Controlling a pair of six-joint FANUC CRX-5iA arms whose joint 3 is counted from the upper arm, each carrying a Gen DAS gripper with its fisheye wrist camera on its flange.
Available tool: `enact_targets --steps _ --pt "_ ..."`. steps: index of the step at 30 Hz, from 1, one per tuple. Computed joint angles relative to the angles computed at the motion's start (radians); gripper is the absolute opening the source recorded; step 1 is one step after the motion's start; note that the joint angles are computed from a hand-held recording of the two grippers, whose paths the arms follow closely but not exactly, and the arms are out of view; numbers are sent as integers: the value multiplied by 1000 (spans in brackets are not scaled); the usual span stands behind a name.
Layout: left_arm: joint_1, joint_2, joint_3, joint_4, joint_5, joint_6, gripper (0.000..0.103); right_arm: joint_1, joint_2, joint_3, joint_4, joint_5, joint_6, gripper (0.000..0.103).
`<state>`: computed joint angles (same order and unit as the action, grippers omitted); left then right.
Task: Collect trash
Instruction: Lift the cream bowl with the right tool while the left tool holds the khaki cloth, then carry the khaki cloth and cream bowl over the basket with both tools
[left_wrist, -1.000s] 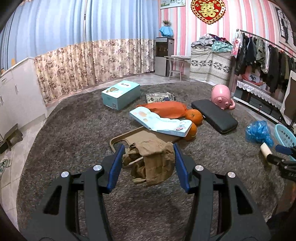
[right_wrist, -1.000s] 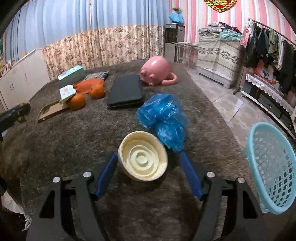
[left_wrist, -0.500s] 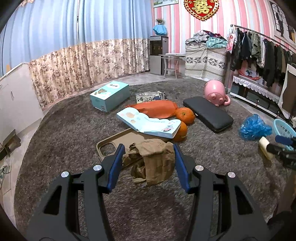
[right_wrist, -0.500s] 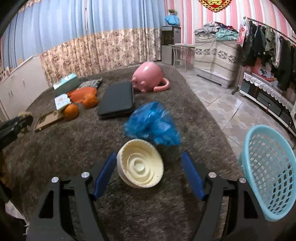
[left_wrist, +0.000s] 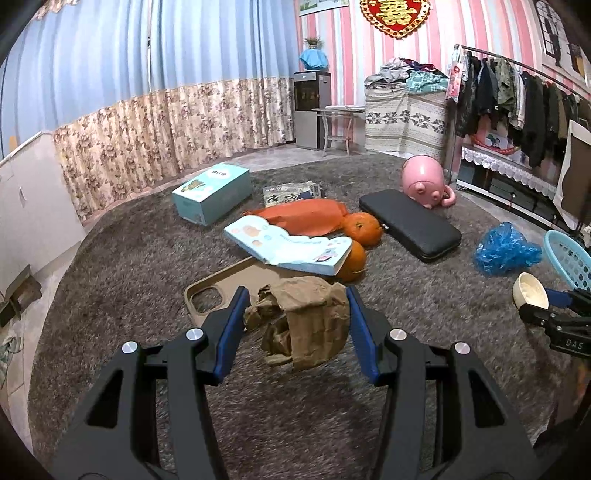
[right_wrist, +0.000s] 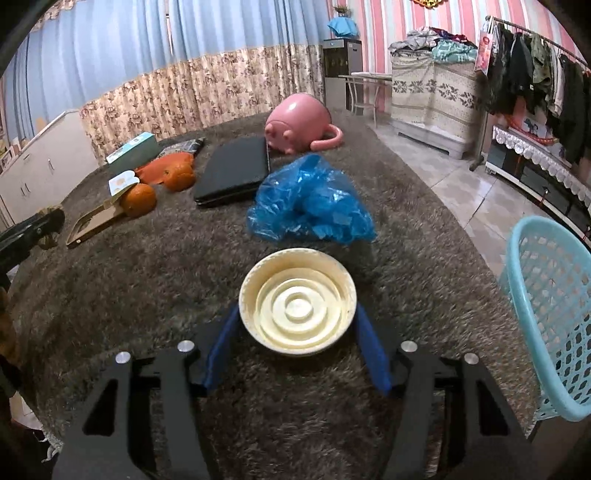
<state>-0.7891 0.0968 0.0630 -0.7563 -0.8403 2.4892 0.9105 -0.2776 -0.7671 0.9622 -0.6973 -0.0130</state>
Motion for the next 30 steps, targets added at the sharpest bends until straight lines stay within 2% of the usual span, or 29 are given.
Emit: enact_targets --steps 3,6,15,19,22,26,30 --pt "-4 12 19 12 13 -13 51 6 -25 -14 32 -22 -25 61" --pt "-16 32 53 13 19 -32 52 19 -61 -26 71 -84 -51 61" --pt "-89 164 234 65 116 -153 51 76 -224 -78 142 -413 -67 61" --pt "-99 252 324 196 199 -266 52 101 -312 -110 128 -577 -42 61" --pt "-112 328 406 291 228 -353 51 103 -391 -136 106 -667 -48 61" --pt "-137 436 524 400 247 -475 52 75 -468 -167 83 -732 -64 61" --pt "-172 560 672 469 216 -571 51 47 -513 -194 77 -774 -72 61"
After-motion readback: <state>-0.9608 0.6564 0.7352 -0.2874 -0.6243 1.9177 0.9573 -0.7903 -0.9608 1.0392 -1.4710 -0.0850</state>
